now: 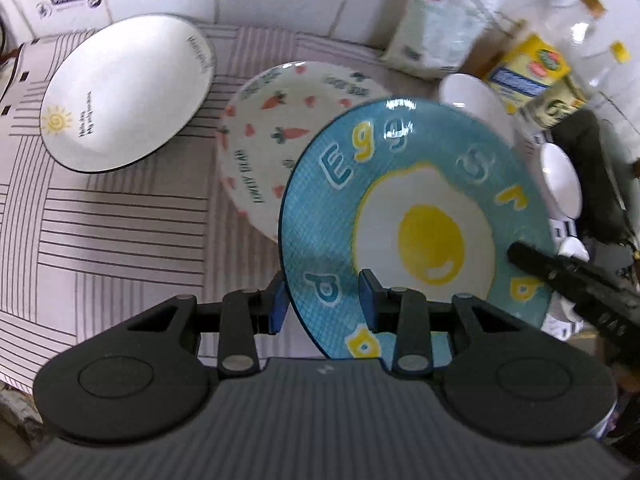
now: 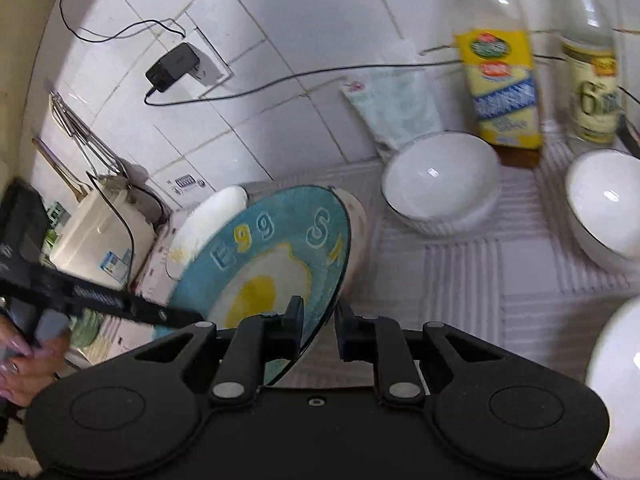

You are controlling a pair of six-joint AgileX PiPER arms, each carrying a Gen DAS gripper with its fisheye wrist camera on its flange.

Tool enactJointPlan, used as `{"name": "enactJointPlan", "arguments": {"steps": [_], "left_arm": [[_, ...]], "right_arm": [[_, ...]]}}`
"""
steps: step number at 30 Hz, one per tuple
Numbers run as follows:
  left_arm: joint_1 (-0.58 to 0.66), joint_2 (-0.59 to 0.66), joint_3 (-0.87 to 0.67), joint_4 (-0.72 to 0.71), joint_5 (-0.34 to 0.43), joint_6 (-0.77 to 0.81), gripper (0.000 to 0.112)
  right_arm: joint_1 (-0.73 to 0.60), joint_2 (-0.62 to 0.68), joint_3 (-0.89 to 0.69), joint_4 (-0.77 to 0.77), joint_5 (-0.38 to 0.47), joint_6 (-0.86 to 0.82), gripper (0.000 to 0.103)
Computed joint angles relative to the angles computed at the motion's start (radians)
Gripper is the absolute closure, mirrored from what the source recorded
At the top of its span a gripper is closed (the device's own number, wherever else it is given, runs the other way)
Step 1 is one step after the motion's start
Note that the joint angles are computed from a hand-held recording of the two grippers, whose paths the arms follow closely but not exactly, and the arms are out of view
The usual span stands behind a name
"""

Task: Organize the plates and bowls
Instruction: 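Carry the blue egg plate with the left tool onto the bunny plate, then open the left tool and move it to the white sun plate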

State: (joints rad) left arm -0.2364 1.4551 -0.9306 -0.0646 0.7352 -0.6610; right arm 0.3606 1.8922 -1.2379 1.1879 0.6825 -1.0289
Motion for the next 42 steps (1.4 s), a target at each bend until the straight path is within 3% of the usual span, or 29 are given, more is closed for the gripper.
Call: {"name": "enactJointPlan", "arguments": {"steps": [4, 8, 12, 20, 28, 32, 38, 39, 42], "left_arm": [[0.159, 0.040, 0.034, -0.183, -0.039, 0.196, 0.076], [0.250, 0.102, 0.038, -0.281, -0.059, 0.334, 0.076], [0.300, 0.168, 0.011, -0.330, -0.049, 0.431, 0.076], [0.317, 0.241, -0.077, -0.324, 0.000, 0.477, 0.078], [0.274, 0.282, -0.120, -0.245, 0.022, 0.402, 0.076], [0.301, 0.293, -0.122, -0.294, 0.027, 0.417, 0.078], [0.301, 0.268, -0.090, -0.335, 0.017, 0.395, 0.078], [0.296, 0.262, -0.083, -0.338, 0.010, 0.388, 0.079], [0.272, 0.234, -0.068, -0.304, -0.005, 0.335, 0.079]], "right_arm": [[0.056, 0.119, -0.174, -0.059, -0.006, 0.106, 0.082], [0.100, 0.233, -0.341, -0.166, -0.003, 0.236, 0.082], [0.125, 0.331, -0.487, -0.288, 0.025, 0.373, 0.082], [0.179, 0.414, -0.659, -0.566, 0.055, 0.636, 0.083], [0.255, 0.410, -0.697, -0.852, 0.053, 0.916, 0.076], [0.301, 0.399, -0.700, -1.003, 0.042, 0.998, 0.069], [0.362, 0.377, -0.653, -1.237, 0.002, 1.133, 0.067], [0.367, 0.382, -0.657, -1.266, 0.014, 1.154, 0.067], [0.360, 0.348, -0.579, -1.247, -0.065, 1.129, 0.070]]}}
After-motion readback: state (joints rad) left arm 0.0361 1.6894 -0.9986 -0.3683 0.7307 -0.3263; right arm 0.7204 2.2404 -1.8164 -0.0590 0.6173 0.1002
